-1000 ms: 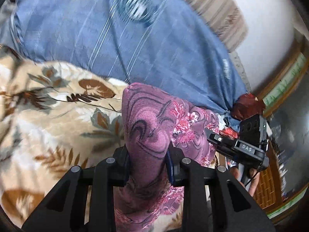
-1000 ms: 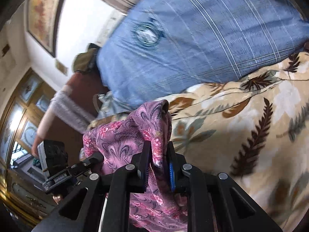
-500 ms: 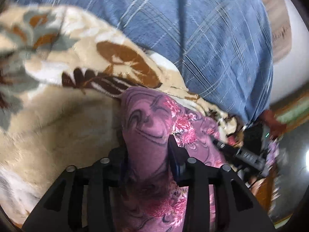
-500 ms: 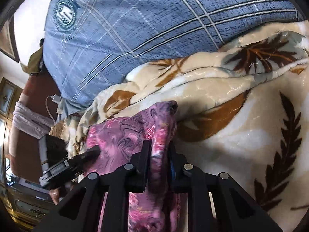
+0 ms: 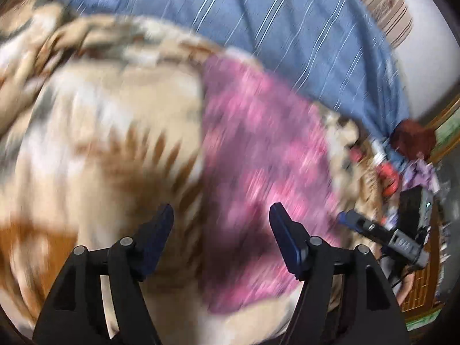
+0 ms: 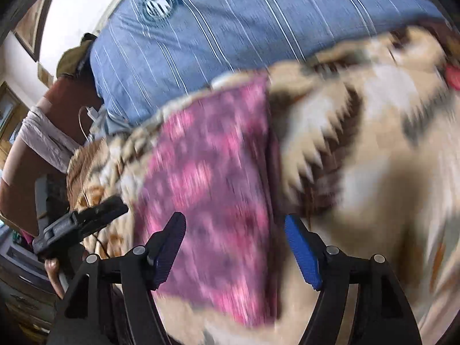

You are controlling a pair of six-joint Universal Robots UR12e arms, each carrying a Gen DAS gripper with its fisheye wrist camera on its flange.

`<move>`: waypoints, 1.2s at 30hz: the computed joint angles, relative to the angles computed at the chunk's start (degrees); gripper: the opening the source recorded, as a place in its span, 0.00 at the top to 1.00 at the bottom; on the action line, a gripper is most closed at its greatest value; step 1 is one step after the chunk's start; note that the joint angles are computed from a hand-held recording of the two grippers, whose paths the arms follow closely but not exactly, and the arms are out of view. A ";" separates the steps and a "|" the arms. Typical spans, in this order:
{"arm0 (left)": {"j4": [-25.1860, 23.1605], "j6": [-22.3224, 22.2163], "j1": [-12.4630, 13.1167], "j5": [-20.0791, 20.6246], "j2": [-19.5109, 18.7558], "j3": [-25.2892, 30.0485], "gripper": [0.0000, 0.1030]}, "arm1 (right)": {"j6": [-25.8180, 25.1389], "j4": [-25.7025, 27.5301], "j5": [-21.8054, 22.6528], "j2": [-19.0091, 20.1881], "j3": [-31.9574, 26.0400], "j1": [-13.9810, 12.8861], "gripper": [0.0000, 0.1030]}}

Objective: Fold small clothes

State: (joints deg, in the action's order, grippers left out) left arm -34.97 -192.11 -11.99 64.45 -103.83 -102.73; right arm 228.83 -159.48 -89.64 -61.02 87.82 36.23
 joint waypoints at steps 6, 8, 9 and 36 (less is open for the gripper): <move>2.19 -0.37 -1.79 3.96 1.32 -3.12 0.33 | -0.33 -3.19 -2.18 0.07 3.06 1.74 0.36; 3.74 -0.15 -2.27 4.96 1.41 -3.39 0.42 | 0.36 -2.31 -2.20 -0.13 3.04 1.83 0.52; 4.85 0.04 -2.00 3.07 1.54 -3.84 0.48 | 1.35 -4.19 -0.51 -0.22 3.72 1.58 0.60; 7.49 -2.30 -1.73 0.59 1.55 -5.26 0.43 | 3.25 -8.01 -0.48 -0.23 5.65 1.87 0.71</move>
State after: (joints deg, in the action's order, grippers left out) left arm -27.48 -194.40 -13.72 65.04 -102.28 -107.99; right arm 232.08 -167.49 -90.12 -61.25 93.47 38.10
